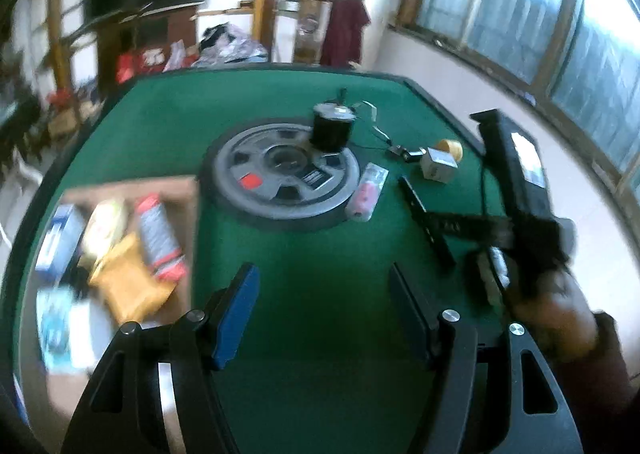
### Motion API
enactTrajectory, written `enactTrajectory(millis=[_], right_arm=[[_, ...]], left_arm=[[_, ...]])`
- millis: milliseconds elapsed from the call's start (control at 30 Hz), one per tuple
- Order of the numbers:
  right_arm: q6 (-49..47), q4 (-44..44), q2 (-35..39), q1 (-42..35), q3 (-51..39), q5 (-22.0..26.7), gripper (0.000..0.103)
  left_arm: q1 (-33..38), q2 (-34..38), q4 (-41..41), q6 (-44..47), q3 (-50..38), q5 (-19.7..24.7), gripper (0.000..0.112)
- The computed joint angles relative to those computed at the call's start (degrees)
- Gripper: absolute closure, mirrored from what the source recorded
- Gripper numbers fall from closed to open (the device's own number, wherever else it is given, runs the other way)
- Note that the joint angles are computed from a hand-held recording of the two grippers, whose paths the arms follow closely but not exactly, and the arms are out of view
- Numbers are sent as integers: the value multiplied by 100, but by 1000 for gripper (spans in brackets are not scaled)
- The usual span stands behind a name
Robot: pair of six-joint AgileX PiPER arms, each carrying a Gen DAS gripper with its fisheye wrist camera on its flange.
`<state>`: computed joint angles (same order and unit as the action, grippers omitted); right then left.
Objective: Organize objects
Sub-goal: 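Grasp the blue-capped black marker with the right tool while the left tool grasps the clear red-item pack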
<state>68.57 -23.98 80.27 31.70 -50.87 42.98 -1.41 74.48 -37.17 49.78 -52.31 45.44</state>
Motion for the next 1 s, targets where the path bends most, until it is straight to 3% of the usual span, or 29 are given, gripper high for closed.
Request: enactTrajectory(millis=[133,267,500,600,667,700,733,900,1000], right_arm=[[208,-149,-433,-144,617,-724,91],[-150,194,-823,-388,1015,-1157,91],[-382,446,-483,-563,804,-1496,91],[-466,540,-444,-603,791,-1550,91],[-411,478,-429,-596,790,-1562,91],[-398,451,-424,-588,786,-1559,91],[-368,401,-414,-572,776,-1544,91],[-25,-36,-383,-398,731,-1381,91],[-90,93,-457,-508,866,-1634,91]], left_arm=[[-1301,859,1168,-1292,-473,-957,52],[-1945,1801,2062,-2090,-1062,-1481,52],[-2332,2831,1929,-1683,-1891,-1411,52],[-2501,3067,2247,-1933,-2053,-1406,54],[-2439,3118,1954,-1787,-2093,-1369,64],[-2424,3086,1912,-1789,-2041,-1457,83],[-2415,3055,1925,-1813,-2008,-1508,89],[-2127,2884,1637,-1769,-1877,-1355,89],[-1874,2605,1205,-1447,-1618,-1316,89]])
